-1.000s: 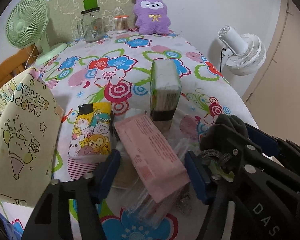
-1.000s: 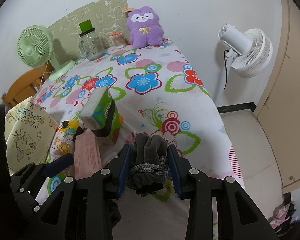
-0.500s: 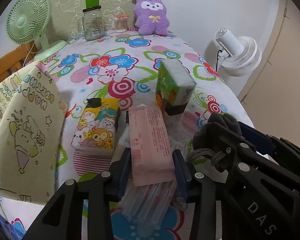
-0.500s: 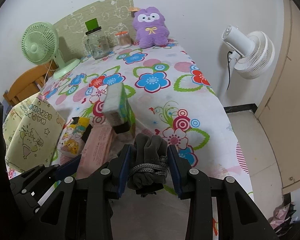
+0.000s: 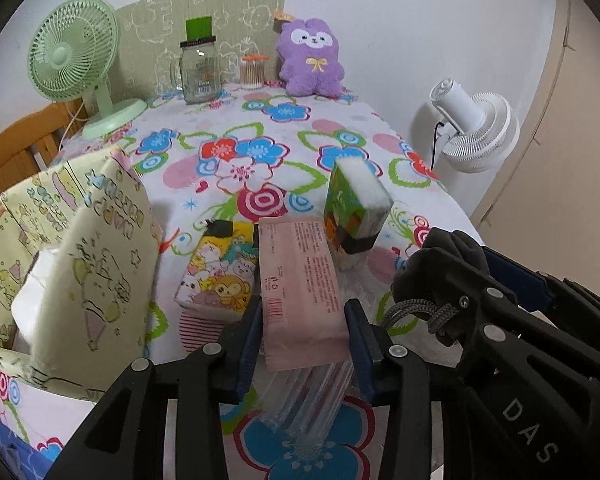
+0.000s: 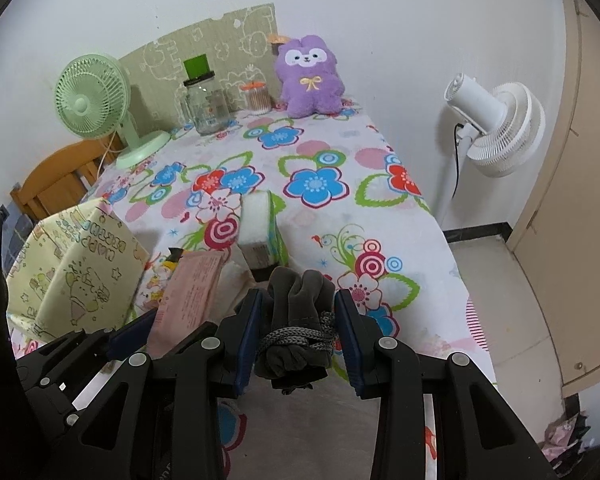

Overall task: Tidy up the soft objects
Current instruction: 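Carry the pink packet and grey knit item over the patterned box with both tools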

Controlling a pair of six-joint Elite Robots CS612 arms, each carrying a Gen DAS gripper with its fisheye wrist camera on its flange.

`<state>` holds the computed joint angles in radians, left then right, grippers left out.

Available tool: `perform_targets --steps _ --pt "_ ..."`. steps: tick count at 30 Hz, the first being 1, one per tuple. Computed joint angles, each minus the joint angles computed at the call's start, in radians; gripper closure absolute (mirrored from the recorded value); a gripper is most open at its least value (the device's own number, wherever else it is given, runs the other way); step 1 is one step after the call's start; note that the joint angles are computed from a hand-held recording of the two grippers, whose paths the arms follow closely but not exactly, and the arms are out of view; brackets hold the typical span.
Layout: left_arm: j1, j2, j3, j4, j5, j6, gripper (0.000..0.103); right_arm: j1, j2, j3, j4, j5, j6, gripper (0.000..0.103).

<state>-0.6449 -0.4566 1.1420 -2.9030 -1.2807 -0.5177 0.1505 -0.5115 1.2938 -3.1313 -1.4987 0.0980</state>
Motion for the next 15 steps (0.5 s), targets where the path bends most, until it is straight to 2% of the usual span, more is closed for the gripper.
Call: perform_targets --steps 15 --pt "-0.005 -0.047 0.054 -0.084 0.059 0.030 0.062 0.010 -0.038 0.035 -0.090 0.003 -0.004 0.062"
